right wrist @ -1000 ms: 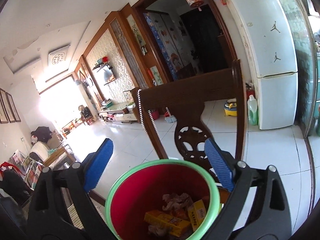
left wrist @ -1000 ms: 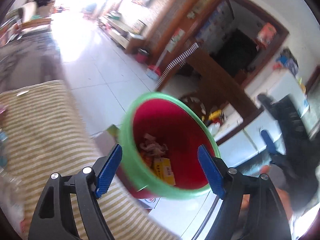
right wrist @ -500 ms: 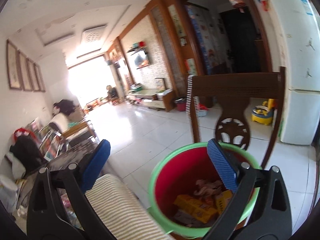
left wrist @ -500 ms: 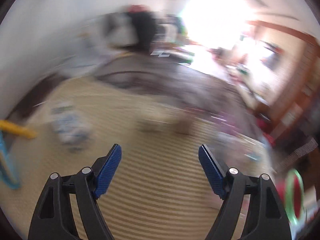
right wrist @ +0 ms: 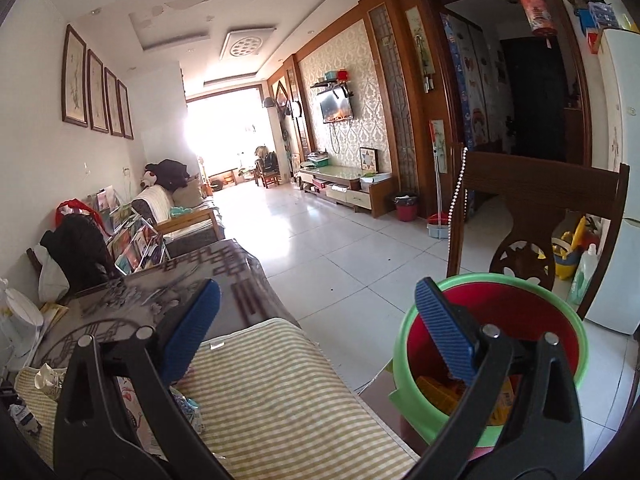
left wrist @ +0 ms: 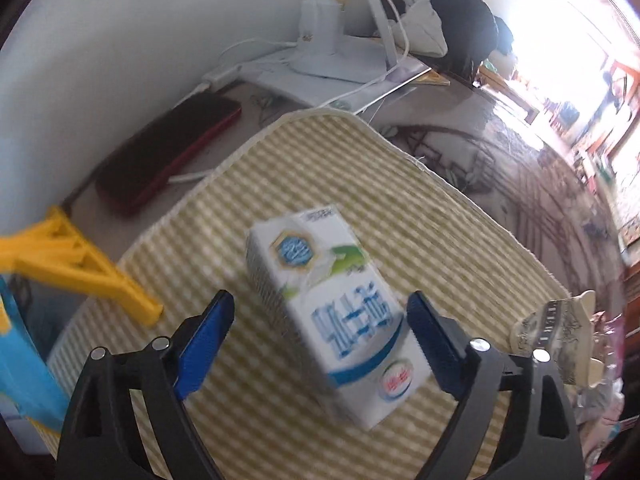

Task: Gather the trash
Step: 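Grasp the white milk carton with the left tool and lift it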

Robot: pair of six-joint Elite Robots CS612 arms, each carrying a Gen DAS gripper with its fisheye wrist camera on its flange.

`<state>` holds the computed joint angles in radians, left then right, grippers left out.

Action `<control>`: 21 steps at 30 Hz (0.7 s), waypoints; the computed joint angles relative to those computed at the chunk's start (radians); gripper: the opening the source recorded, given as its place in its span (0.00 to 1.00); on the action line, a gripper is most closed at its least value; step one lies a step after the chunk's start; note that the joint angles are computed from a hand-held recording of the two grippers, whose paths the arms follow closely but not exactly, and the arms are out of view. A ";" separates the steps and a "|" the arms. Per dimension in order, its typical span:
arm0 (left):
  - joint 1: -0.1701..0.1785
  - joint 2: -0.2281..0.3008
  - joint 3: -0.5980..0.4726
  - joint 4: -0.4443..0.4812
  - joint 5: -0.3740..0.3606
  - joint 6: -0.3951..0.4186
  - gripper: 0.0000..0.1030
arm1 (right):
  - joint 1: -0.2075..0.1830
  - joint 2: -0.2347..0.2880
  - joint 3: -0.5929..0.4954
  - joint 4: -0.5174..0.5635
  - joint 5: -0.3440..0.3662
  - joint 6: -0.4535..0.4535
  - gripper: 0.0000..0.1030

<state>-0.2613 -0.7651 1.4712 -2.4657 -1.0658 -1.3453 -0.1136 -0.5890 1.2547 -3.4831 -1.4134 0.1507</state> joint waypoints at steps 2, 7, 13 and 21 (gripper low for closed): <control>0.004 0.006 -0.006 0.005 -0.024 0.020 0.71 | 0.002 0.004 -0.008 0.017 0.008 -0.005 0.94; 0.010 0.003 0.030 -0.092 -0.059 0.022 0.66 | 0.011 0.002 -0.002 0.012 0.018 -0.021 0.94; -0.025 -0.021 0.089 -0.222 -0.078 0.110 0.53 | 0.019 0.001 -0.007 0.049 0.035 -0.052 0.94; -0.101 -0.063 0.198 -0.435 -0.123 0.194 0.53 | 0.041 -0.010 0.002 0.145 0.100 -0.150 0.94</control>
<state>-0.3619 -0.8278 1.6695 -2.9003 -1.1886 -1.1516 -0.0721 -0.5986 1.2569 -3.3382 -1.3130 0.0006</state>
